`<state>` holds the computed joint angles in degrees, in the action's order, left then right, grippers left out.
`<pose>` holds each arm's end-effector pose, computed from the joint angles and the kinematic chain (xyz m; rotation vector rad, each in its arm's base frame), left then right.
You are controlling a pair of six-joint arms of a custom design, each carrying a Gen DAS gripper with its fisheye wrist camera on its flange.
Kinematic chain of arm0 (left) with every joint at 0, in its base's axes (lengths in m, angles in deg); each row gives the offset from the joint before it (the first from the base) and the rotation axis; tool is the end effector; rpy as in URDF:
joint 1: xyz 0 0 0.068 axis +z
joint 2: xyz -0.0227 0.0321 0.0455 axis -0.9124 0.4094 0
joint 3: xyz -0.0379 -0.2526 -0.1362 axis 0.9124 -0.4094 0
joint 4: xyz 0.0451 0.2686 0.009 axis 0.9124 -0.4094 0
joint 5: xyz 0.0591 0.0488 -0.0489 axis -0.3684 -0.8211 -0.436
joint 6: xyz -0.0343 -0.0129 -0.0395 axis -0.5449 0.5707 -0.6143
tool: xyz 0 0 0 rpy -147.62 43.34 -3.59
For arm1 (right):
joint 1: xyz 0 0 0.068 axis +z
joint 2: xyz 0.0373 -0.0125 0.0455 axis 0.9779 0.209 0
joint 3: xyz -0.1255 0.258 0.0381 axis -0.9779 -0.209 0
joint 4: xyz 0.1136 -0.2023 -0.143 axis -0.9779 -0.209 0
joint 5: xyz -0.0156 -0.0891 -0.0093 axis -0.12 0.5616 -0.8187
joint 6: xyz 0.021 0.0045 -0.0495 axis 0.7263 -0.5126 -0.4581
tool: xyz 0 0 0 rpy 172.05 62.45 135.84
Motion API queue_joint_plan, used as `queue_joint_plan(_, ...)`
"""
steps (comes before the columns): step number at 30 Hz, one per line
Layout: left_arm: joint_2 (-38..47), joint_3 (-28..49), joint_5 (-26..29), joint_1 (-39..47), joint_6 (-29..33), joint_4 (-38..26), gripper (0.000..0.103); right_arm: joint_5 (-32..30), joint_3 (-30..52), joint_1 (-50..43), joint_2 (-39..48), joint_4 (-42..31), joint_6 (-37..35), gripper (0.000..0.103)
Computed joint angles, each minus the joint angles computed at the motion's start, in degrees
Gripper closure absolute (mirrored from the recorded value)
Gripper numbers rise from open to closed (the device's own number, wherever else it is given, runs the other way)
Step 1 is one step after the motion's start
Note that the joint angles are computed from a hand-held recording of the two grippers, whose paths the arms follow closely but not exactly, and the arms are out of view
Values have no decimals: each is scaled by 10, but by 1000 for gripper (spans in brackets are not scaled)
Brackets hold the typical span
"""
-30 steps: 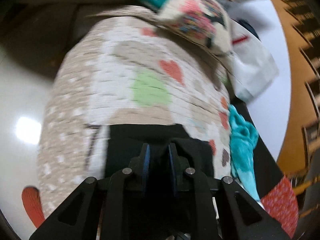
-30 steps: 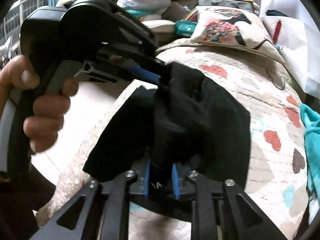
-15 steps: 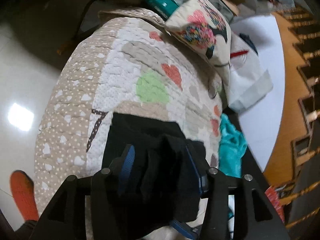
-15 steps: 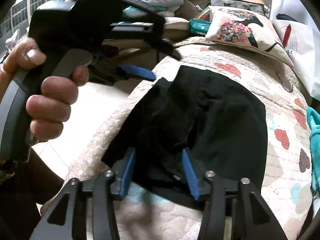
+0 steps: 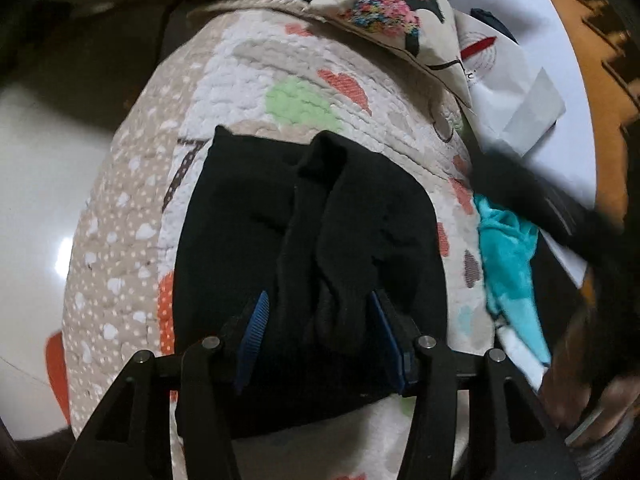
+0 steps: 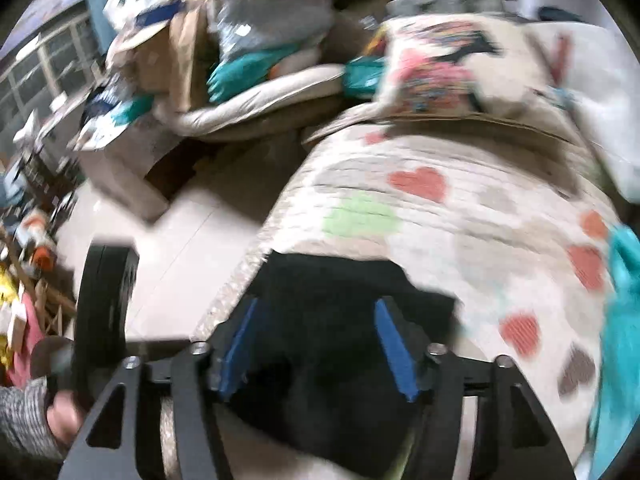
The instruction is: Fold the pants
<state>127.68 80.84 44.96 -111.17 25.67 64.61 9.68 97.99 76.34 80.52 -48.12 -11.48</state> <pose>0.2293 -0.2304 0.1261 -0.3502 2.5200 -0.7849 0.3098 0.0078 0.2284 -0.7682 2.4586 0.4512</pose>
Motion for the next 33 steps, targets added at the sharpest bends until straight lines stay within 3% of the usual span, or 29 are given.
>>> queue_joint_plan(2, 9, 1, 22, 7, -3, 9, 60, 34, 26, 50, 40, 8, 14, 33)
queue_joint_plan(3, 13, -5, 40, 13, -11, 21, 75, 69, 39, 83, 66, 14, 15, 33)
queue_joint_plan(6, 15, -22, 79, 31, -35, 49, 81, 188, 27, 145, 96, 58, 7, 35)
queue_joint_plan(8, 6, -29, 92, 37, -38, 52, 84, 226, 31, 155, 111, 44, 6, 78)
queue_joint_plan(11, -15, -36, 97, 39, -46, 41, 85, 207, 40, 150, 103, 21, 19, 88)
queue_joint_plan(15, -51, -62, 99, 46, -62, 32, 85, 191, 51, 171, 91, 0, 38, 92)
queue_joint_plan(21, -79, -115, 103, 74, -90, 25, 82, 193, 63, 228, 127, 5, 68, 93)
queue_joint_plan(24, -62, -154, 144, 92, -125, 86, 78, 207, 78, 248, 165, 1, 82, 89)
queue_joint_plan(27, -75, -186, 181, 109, -149, 131, 74, 173, 83, 230, 150, -4, 97, 71)
queue_joint_plan(29, -91, -203, 195, 119, -160, 151, 72, 133, 89, 193, 120, -8, 111, 50)
queue_joint_plan(31, -118, -214, 199, 140, -159, 145, 71, 106, 81, 149, 82, 4, 129, 44)
queue_joint_plan(33, -155, -225, 179, 153, -158, 121, 69, 85, 74, 100, 50, -1, 128, 44)
